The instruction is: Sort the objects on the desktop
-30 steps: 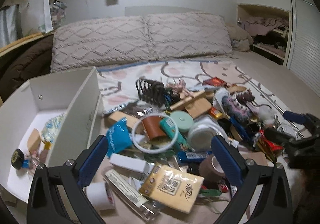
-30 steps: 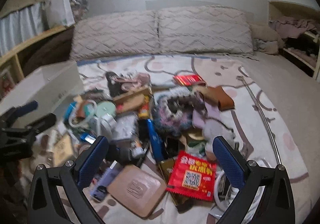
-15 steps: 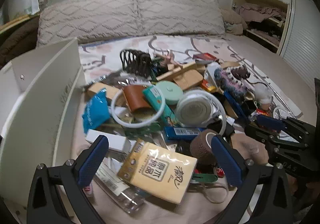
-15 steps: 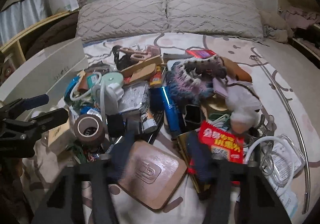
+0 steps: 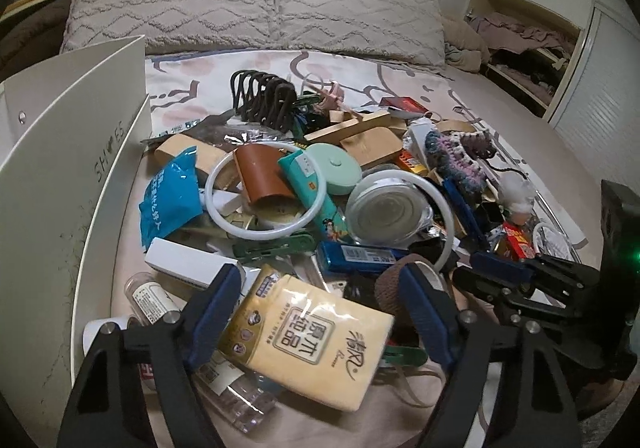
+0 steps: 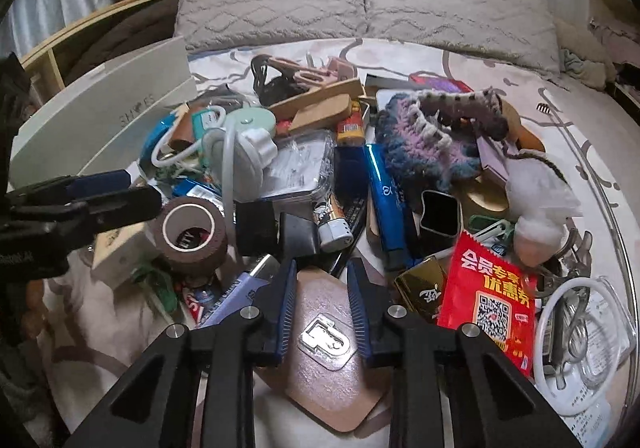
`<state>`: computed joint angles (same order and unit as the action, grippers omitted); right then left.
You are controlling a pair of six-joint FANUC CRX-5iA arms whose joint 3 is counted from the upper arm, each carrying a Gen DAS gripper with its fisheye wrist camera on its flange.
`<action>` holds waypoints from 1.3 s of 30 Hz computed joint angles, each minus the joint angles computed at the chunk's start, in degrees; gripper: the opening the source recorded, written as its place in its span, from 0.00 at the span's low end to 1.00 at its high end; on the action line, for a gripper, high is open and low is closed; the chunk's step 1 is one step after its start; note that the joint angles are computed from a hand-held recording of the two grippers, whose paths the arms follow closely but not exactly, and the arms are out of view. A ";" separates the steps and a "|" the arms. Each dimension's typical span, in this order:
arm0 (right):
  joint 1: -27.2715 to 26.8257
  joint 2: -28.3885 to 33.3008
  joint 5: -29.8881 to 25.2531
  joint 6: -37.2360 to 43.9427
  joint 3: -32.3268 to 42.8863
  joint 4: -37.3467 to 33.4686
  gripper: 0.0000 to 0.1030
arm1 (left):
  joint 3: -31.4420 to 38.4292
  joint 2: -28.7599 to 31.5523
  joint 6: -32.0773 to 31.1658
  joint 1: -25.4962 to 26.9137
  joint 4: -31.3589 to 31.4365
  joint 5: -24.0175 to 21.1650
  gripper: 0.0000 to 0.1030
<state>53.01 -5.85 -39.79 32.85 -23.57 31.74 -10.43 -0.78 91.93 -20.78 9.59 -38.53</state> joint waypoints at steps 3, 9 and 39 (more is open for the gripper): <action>-0.60 0.82 -0.26 1.11 1.06 -1.71 0.26 | 0.36 1.07 0.52 0.71 0.43 -0.88 0.66; -2.44 1.89 0.17 6.33 3.62 -8.47 0.26 | -1.63 1.24 -2.27 2.36 5.86 0.31 0.57; 2.24 -4.31 1.53 -1.41 -4.62 -1.04 0.27 | -9.26 -7.08 0.03 -0.61 0.26 2.37 0.48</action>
<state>55.25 -10.16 -38.26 31.44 -28.19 30.69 -19.69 -7.85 91.96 -21.39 9.85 -36.15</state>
